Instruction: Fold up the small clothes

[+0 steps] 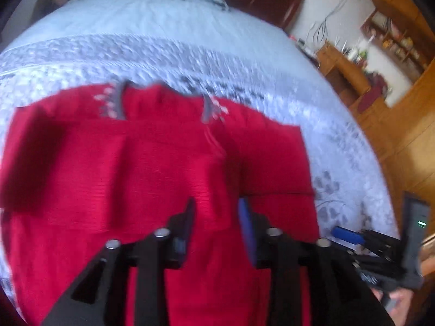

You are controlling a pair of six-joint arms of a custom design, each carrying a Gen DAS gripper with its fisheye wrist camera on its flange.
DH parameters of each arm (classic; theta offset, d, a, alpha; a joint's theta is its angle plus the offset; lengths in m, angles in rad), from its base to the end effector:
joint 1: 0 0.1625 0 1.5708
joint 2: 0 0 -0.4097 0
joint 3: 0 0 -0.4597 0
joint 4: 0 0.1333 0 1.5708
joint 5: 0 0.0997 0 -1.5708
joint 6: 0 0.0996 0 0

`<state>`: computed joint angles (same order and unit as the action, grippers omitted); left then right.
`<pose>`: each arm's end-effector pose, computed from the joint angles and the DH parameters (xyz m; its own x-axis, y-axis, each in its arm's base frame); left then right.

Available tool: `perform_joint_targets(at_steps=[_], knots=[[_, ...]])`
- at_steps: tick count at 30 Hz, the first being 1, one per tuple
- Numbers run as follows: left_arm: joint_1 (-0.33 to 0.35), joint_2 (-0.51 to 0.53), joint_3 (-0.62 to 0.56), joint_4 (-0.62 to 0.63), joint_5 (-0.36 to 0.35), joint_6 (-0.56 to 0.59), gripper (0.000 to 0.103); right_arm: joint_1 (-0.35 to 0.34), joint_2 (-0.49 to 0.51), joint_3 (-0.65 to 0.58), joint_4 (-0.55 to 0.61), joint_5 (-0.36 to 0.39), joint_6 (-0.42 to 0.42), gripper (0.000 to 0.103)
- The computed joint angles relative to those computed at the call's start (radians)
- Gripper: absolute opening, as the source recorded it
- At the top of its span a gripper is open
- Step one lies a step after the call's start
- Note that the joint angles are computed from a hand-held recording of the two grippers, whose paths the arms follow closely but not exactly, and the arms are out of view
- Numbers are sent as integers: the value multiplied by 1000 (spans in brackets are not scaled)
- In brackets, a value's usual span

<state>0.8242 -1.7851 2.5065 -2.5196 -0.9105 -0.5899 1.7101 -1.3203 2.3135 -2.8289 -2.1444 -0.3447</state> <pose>-0.1106 -0.4057 0.2051 -0.9279 -0.0364 -0.3712 0.1751 0.8362 -0.5198 0.1438 -0.4551 0.1196 -0.7562 -0.3003 0.5814 -0.4139 0.9077 -0.0694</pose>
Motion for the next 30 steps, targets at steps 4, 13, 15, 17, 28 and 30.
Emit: perform_joint_targets(at_steps=[4, 13, 15, 17, 28, 30], knots=[[-32, -283, 39, 258, 171, -35, 46, 31, 34, -44, 43, 43, 39, 51], [205, -245, -73, 408, 287, -72, 44, 163, 280, -250, 116, 78, 109, 51], [245, -188, -103, 421, 274, -95, 45, 187, 354, -309, 135, 51, 124, 51], [268, -160, -117, 452, 268, -121, 45, 194, 406, -350, 147, 32, 134, 51], [316, -147, -111, 368, 217, -42, 49, 149, 358, -288, 17, -19, 145, 7], [303, -147, -109, 381, 234, -49, 49, 118, 265, -229, 58, 20, 167, 22]])
